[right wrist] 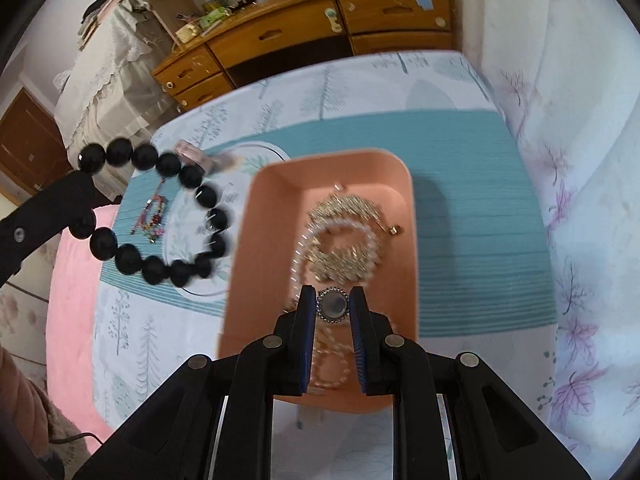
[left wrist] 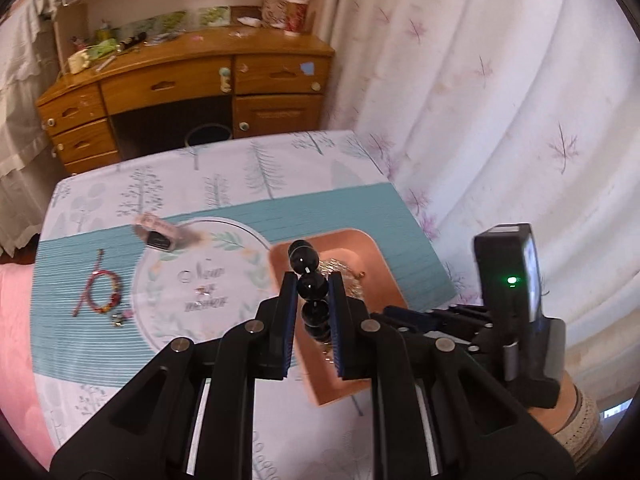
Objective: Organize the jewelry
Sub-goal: 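Grip the black bead bracelet with the left tool while the right tool carries the pendant to the pink box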
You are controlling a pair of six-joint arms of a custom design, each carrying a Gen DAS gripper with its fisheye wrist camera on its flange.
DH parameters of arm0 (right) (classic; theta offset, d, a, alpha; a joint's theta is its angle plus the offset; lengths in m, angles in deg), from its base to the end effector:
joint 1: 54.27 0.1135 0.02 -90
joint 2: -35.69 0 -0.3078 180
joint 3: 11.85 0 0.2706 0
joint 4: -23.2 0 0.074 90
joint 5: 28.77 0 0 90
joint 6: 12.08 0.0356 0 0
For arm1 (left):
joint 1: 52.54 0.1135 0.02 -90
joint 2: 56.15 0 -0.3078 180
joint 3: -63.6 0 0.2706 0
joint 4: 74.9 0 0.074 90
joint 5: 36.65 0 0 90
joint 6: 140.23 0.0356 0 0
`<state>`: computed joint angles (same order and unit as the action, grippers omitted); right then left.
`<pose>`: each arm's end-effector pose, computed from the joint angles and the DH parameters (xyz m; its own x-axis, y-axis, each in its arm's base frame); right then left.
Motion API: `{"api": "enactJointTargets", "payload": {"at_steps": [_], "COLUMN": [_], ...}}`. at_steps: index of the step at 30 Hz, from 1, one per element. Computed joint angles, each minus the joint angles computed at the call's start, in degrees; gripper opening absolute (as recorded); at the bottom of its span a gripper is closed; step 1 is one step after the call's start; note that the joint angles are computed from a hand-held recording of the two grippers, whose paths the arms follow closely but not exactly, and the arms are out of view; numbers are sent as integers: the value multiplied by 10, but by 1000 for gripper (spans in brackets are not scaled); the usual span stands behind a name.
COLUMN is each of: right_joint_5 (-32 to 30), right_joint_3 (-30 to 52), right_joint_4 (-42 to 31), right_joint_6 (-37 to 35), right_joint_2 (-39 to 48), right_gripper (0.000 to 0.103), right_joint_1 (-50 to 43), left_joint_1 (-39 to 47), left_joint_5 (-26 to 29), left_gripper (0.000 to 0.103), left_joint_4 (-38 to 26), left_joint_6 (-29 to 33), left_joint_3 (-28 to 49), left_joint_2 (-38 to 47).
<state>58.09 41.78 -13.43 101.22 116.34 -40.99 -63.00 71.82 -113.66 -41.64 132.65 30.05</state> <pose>0.2523 0.0615 0.1961 -0.9011 0.1931 -0.3882 0.1126 0.9688 0.2206 0.3112 -0.0689 0.2516 -0.7535 0.2832 -0.5934 0.4646 0.8679 -0.1757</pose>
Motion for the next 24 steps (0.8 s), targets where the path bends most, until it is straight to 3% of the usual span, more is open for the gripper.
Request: {"api": "enactJointTargets", "payload": {"at_steps": [12, 16, 24], "right_joint_5": [-47, -51, -50], "right_joint_3": [-20, -31, -55], "right_joint_4": [59, 82, 74], "right_joint_6": [-37, -31, -28], "right_joint_2": [67, 50, -21], "right_gripper": [19, 31, 32], "right_joint_1": [-47, -44, -66], "left_joint_1": [-64, -79, -84], "left_joint_5": [-49, -55, -71], "left_gripper": [12, 12, 12], "left_joint_4": [18, 19, 41], "left_joint_6": [-9, -10, -12], "left_joint_3": [-7, -4, -10], "left_joint_2": [57, 77, 96]}}
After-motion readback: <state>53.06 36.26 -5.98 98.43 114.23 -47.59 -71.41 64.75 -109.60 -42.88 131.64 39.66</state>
